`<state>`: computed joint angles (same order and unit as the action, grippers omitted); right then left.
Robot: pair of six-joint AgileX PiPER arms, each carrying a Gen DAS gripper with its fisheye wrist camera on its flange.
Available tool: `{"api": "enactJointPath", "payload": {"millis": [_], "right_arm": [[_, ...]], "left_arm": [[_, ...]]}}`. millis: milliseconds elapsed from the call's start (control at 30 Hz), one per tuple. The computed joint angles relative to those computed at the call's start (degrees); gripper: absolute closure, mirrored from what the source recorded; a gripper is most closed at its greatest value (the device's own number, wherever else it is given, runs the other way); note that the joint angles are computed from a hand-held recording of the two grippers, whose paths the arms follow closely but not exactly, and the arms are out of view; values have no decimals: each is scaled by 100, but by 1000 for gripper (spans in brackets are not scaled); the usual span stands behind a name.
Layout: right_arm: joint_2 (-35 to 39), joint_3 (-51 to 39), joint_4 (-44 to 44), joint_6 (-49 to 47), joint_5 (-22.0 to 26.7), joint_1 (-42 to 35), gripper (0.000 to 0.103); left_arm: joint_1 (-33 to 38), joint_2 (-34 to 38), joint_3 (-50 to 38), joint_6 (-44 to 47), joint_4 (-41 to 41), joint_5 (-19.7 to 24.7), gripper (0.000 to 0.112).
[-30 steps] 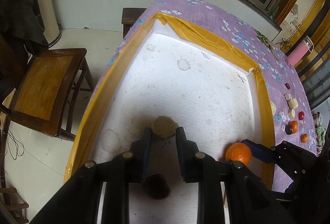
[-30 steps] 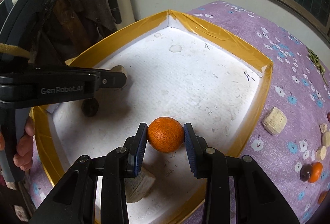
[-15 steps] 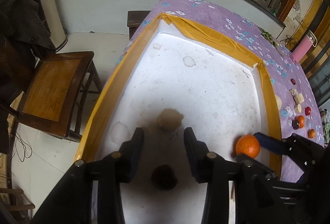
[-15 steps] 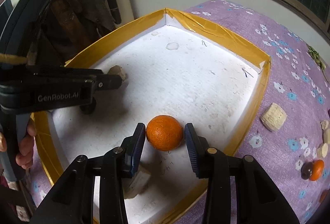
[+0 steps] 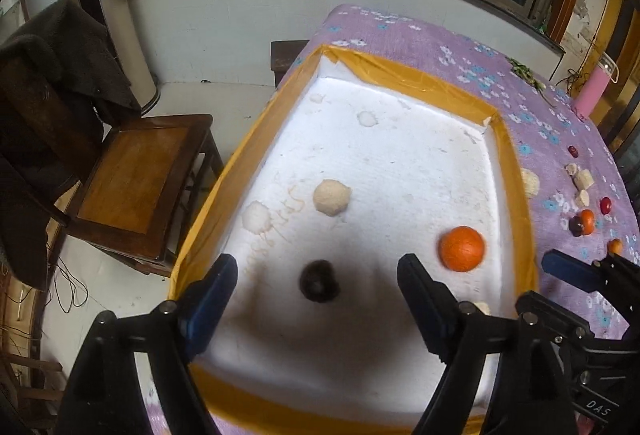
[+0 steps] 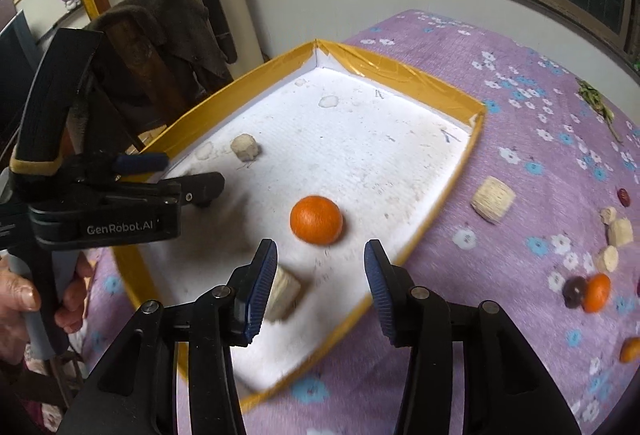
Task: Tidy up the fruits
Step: 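Move both open grippers back over the remaining fruits on the table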
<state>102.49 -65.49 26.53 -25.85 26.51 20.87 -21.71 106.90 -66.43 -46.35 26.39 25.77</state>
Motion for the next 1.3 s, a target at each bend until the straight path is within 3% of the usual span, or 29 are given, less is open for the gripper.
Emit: {"api": "enactJointPath", "payload": {"millis": [67, 200, 400, 633, 933, 1167, 1233, 1300], "right_arm": [[-229, 229, -116, 51, -59, -47, 58], [-604, 636, -376, 368, 10, -347, 31], [-1243, 1386, -398, 227, -39, -1248, 28], [-1575, 1956, 460, -1342, 71, -2975, 28], [-1026, 1544, 1548, -3331, 358, -5002, 28], [-156, 808, 1960, -4023, 505, -5277, 28], [114, 591, 2043, -4163, 669, -5295, 34], [300, 439, 2094, -4243, 788, -5299, 51]], "left_arm": [[-95, -88, 26, -99, -4, -3, 28], [-410, -90, -135, -236, -25, 158, 27], [-1061, 208, -739, -367, -78, 524, 27], [-1828, 869, -1782, -312, -178, 1104, 26], [-2462, 1888, -3369, 79, -482, 2006, 26], [-2707, 2699, -4754, 411, -604, 2783, 25], [-2765, 2983, -5272, 575, -611, 3025, 25], [-2801, 3332, -5950, 821, -696, 3300, 25]]}}
